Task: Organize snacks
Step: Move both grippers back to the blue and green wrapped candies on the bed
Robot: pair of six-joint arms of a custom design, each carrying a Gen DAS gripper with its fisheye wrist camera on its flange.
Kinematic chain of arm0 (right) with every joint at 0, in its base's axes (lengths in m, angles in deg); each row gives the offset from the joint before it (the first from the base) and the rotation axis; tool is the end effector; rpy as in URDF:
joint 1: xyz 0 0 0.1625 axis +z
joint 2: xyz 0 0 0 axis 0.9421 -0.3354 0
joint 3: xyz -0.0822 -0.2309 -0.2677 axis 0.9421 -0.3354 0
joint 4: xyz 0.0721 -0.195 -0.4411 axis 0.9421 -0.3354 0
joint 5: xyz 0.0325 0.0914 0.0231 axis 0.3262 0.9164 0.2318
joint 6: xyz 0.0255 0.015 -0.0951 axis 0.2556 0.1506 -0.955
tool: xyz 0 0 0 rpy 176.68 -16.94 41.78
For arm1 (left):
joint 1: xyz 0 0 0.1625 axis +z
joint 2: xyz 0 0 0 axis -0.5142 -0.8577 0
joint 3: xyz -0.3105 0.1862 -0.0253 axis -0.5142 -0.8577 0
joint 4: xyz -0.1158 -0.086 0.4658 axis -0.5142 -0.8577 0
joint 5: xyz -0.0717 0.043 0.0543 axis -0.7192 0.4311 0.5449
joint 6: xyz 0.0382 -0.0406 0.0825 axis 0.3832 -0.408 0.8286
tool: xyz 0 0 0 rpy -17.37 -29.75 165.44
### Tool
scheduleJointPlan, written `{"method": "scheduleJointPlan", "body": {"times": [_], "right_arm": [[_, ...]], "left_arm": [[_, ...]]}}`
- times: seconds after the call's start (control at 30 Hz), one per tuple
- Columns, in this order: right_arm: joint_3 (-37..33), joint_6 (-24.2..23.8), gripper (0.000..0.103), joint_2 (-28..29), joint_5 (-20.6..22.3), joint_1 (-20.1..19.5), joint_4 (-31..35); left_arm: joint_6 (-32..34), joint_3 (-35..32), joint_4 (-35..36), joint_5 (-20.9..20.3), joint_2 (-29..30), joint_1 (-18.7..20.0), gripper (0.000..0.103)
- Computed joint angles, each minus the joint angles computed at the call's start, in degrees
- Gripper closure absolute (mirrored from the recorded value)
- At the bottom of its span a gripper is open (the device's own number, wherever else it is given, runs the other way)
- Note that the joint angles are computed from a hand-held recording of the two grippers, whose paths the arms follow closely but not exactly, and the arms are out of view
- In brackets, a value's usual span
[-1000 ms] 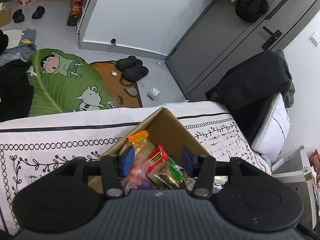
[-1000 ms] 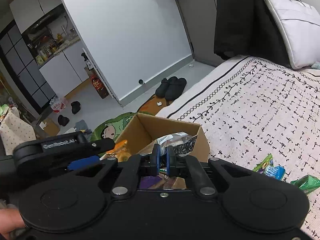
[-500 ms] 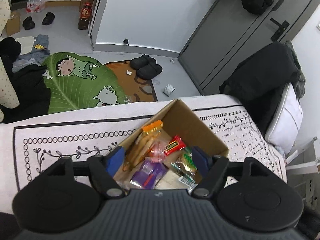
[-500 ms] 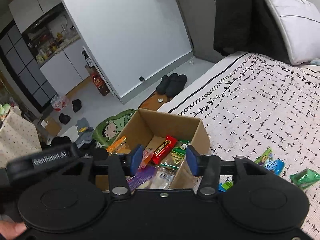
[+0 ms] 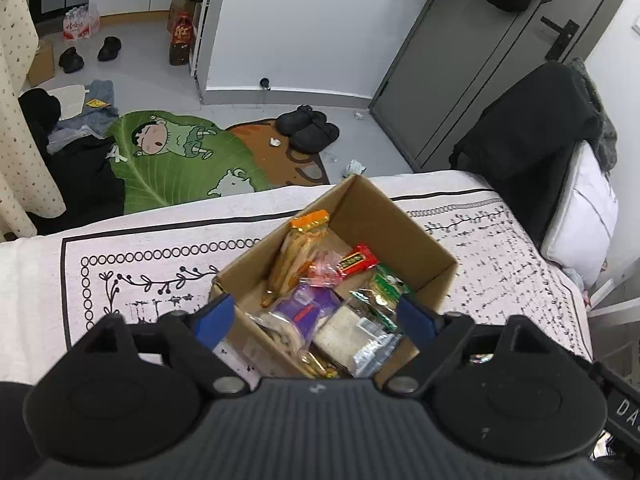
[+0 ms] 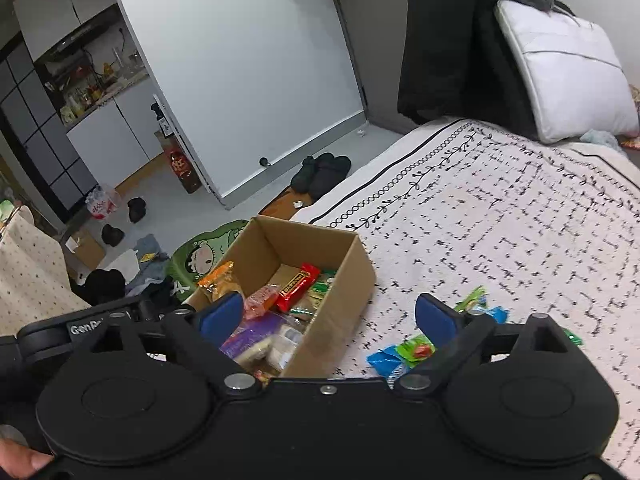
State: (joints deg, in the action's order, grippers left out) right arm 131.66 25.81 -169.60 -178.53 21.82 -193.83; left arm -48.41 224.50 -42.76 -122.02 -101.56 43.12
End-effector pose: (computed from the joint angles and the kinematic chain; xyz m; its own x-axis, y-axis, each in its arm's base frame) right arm 0.1301 -0.3386 0.2052 -0.7789 -0.4129 0.4721 -0.6111 0.6689 -0.4232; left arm -0.2817 -0.2742 0.1054 -0.7771 -0.5424 -0.3192 -0.0371 0.5458 -0.8371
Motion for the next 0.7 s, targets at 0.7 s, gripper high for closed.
{"method": "scheduleJointPlan", "body": {"times": [0.7], "right_arm": [[1.9, -4.0, 0.0, -21.8, 7.2, -12.6, 15.3]], "left_arm": [[-2.8, -6.5, -2.1, -0.7, 12.9, -5.7, 0.0]]}}
